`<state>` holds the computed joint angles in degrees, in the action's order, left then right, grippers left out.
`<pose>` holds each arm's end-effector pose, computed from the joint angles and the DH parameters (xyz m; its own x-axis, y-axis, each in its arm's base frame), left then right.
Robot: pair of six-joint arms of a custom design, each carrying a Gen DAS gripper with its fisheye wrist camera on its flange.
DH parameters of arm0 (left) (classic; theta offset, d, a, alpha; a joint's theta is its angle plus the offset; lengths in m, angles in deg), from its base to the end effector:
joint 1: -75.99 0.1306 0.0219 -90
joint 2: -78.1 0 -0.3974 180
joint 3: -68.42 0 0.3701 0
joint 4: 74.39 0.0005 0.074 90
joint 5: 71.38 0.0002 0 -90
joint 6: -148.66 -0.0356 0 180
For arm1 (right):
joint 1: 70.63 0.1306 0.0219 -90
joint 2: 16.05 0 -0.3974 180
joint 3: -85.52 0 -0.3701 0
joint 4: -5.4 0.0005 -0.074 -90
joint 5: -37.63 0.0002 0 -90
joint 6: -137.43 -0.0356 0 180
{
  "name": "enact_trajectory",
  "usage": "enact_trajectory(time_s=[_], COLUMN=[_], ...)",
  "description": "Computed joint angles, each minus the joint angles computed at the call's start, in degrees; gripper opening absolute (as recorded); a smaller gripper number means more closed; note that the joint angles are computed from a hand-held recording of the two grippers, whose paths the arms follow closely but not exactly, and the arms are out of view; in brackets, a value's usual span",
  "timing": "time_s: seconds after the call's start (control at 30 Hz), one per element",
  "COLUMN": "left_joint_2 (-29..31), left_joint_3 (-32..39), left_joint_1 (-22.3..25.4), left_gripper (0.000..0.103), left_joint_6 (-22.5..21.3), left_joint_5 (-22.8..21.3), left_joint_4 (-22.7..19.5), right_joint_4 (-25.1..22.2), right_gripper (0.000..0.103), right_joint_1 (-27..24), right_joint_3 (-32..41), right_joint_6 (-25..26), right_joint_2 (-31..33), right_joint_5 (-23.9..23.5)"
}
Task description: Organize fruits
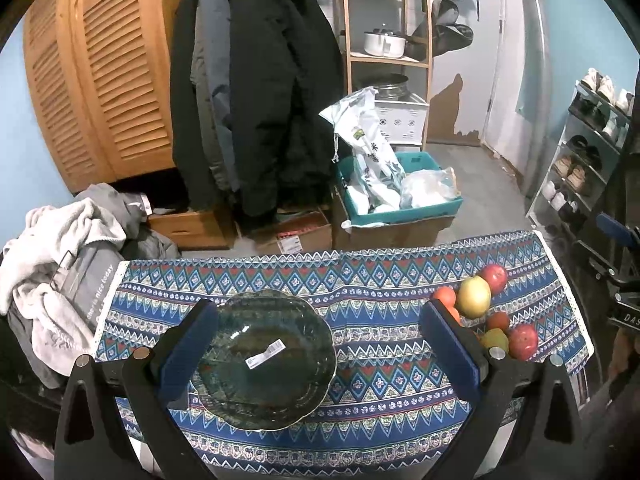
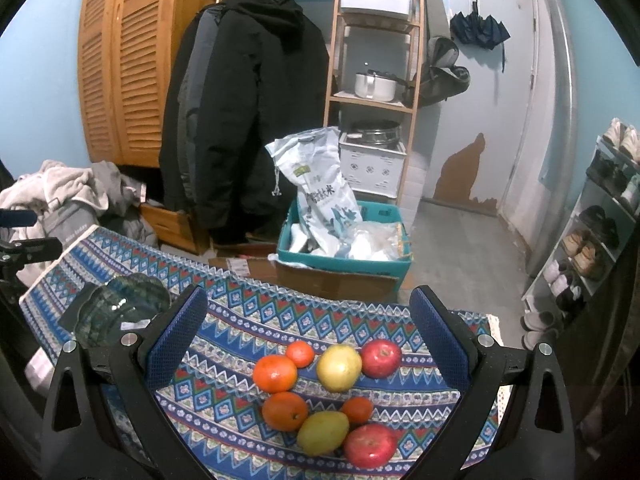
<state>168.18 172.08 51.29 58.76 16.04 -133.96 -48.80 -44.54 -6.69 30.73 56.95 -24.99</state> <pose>0.4167 -0.1905 0.5360 -0.6541 0.2989 -0.6948 0.3879 0.9212 0.0312 0.3173 0.1366 0.5379 -0.5666 0.0066 -0.8239 0.0955 0.9938 -0.0576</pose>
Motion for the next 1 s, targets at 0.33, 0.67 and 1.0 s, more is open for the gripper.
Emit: enact_trajectory(time_s=[0.33, 0.67, 1.0], left_joint_2=[0.77, 2.18, 3.81], left_joint_3=[0.16, -0.47, -2.39], left_joint_1=[-0.90, -2.42, -4.88], left_gripper=[0.102, 0.102, 0.102], left_joint_6=[-0.81, -2.34, -4.27], left_joint_5=[-1.48, -1.21, 0.40], left_joint_4=[0.29, -0.77, -2.45], right_joint_4=[0.56, -1.98, -6.52], right_gripper=[0.099, 0.099, 0.099], right_joint_1=[-0.37, -1.88, -8.25], right_joint_3=[-1.33, -3.58, -9.65], right_joint_6=[0.10, -0.74, -3.52], right_joint_2=[-0.74, -1.73, -3.79], right_joint_5=[-0.49, -1.29, -6.08])
